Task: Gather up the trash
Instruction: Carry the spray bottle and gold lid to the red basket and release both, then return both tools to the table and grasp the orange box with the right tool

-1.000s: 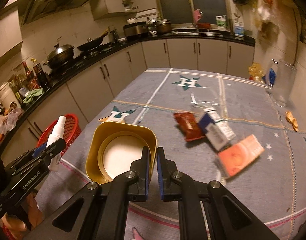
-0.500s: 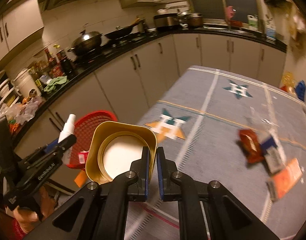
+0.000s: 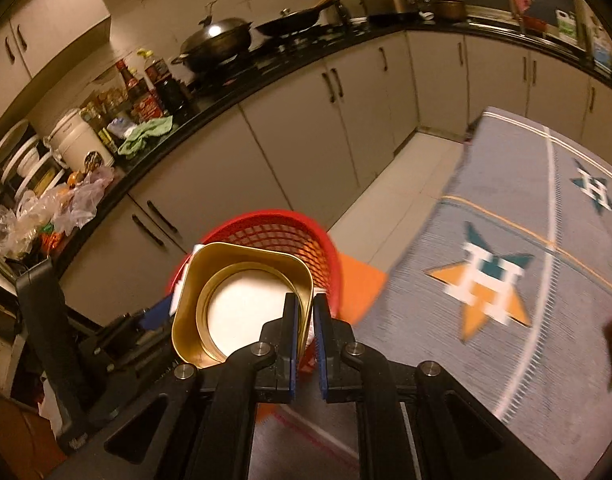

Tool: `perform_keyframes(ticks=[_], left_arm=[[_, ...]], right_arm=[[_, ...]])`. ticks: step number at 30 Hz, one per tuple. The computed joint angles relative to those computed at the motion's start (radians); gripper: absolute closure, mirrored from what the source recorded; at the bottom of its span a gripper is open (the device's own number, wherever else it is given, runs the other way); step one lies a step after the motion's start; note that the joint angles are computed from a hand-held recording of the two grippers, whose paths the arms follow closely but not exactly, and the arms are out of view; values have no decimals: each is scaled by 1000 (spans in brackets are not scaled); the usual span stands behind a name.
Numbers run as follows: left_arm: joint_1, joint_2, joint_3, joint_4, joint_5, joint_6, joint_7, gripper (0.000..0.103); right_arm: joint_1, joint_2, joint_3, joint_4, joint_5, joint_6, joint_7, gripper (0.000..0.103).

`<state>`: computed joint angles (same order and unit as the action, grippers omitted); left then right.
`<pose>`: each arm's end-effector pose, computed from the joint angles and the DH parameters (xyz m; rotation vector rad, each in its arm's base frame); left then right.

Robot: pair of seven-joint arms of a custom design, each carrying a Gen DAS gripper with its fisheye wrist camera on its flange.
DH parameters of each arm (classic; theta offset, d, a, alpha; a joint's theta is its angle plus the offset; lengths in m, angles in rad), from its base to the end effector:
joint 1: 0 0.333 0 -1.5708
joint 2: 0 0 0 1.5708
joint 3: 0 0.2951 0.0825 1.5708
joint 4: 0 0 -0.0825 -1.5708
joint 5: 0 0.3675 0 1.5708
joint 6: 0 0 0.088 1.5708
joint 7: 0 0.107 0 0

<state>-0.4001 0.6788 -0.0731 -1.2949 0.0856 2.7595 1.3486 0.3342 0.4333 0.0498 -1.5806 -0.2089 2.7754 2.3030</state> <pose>0.6803 -0.3335 0.4302 -1.5732 2.0936 -0.9711 0.6509 0.2663 0.4661 -1.5256 1.8581 -0.3734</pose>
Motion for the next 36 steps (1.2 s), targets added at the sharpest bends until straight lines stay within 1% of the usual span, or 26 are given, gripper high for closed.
perform_keyframes(ticks=[1, 3, 4, 5, 6, 7, 10, 12, 14, 17, 18, 20, 24, 26, 30, 33, 36], left_arm=[[4, 1, -2, -3, -2, 4, 3, 74], [3, 3, 6, -6, 1, 13, -3, 74], [4, 2, 8, -6, 1, 12, -5, 71], [6, 2, 4, -4, -3, 8, -5, 69], [7, 4, 3, -1, -5, 5, -6, 63], [3, 0, 12, -4, -1, 6, -17, 62], [5, -15, 10, -23, 4, 20, -18, 61], [-6, -28, 21, -38, 15, 25, -33, 60], [-16, -48, 25, -64, 28, 39, -41, 59], [-61, -90, 71, -123, 87, 77, -95, 55], [-71, -100, 79, -136, 104, 84, -107, 52], [-102, -133, 104, -177, 153, 104, -142, 51], [-120, -179, 98, -231, 208, 123, -167, 50], [-132, -200, 99, -254, 235, 127, -185, 50], [-160, -234, 93, -289, 294, 126, -216, 50], [-182, -254, 88, -307, 345, 125, -244, 50], [-204, -272, 75, -318, 397, 117, -265, 48]], right_arm=[[-2, 30, 6, 40, 8, -13, -6, 94], [-8, 73, 19, 95, 29, -23, -24, 89], [-8, 89, 21, 115, 35, -28, -32, 89], [-16, 103, 33, 132, 51, -30, -52, 83], [-20, 110, 38, 141, 63, -29, -62, 76], [-18, 110, 34, 140, 67, -21, -61, 75], [-6, 71, 11, 77, 57, 25, -39, 75], [-1, 23, -7, 7, 43, 50, -8, 75], [-13, -19, -2, -58, 46, 79, -1, 75], [-2, -88, -29, -155, 9, 104, 53, 75], [-6, -102, -27, -175, 6, 107, 63, 75], [-21, -148, -17, -246, 12, 134, 76, 75], [-29, -230, -21, -363, -10, 174, 122, 75], [-23, -283, -39, -432, -56, 195, 176, 74], [-39, -382, -46, -550, -138, 226, 275, 74], [-72, -459, -36, -640, -221, 250, 367, 69], [-126, -533, -8, -721, -305, 266, 462, 66]])
